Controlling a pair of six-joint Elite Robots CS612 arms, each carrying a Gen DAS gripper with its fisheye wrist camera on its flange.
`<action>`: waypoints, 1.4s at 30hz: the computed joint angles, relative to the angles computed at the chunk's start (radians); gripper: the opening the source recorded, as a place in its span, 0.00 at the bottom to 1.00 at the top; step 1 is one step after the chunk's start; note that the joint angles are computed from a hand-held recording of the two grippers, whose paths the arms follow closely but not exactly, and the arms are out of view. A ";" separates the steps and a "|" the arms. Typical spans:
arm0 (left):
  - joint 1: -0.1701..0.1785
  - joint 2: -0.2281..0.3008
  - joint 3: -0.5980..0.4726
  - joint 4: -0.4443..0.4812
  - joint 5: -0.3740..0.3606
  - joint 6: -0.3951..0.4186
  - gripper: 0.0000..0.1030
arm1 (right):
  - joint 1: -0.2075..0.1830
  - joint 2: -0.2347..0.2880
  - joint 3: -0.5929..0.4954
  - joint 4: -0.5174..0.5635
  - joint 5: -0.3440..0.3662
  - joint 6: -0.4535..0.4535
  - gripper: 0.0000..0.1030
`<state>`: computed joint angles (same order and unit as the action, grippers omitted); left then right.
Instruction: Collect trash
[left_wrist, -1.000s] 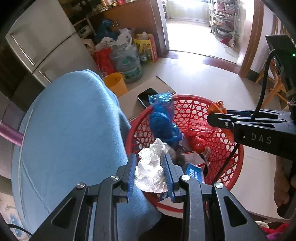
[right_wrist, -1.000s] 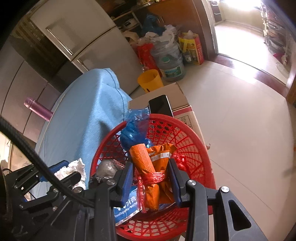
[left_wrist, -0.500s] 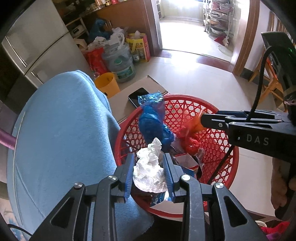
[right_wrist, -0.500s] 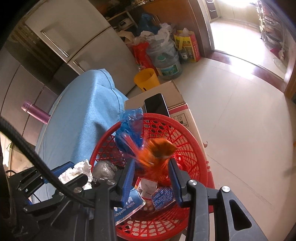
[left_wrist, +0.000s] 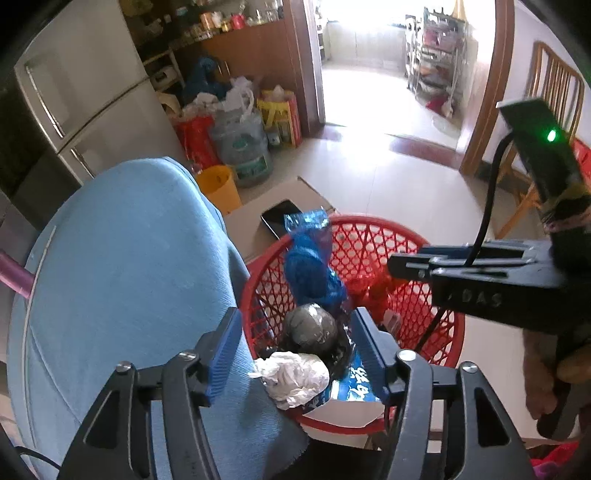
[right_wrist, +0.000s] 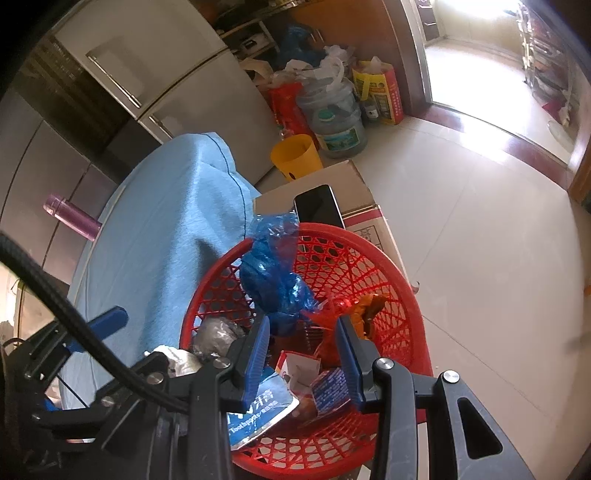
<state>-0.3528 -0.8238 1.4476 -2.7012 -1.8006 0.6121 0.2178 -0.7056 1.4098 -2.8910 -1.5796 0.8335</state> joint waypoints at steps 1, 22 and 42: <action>0.004 -0.003 0.003 -0.012 -0.010 -0.005 0.63 | 0.002 0.000 -0.003 0.003 -0.003 -0.003 0.41; 0.086 -0.048 0.031 -0.169 -0.061 -0.159 0.69 | 0.041 0.005 -0.091 0.092 -0.013 -0.081 0.53; 0.184 -0.034 0.066 -0.532 0.290 -0.462 0.90 | 0.136 0.135 -0.423 0.146 -0.023 -0.377 0.55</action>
<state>-0.1690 -0.8583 1.5140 -3.2334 -1.5109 0.1496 0.3540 -0.5704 0.9867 -2.7450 -1.6031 0.4563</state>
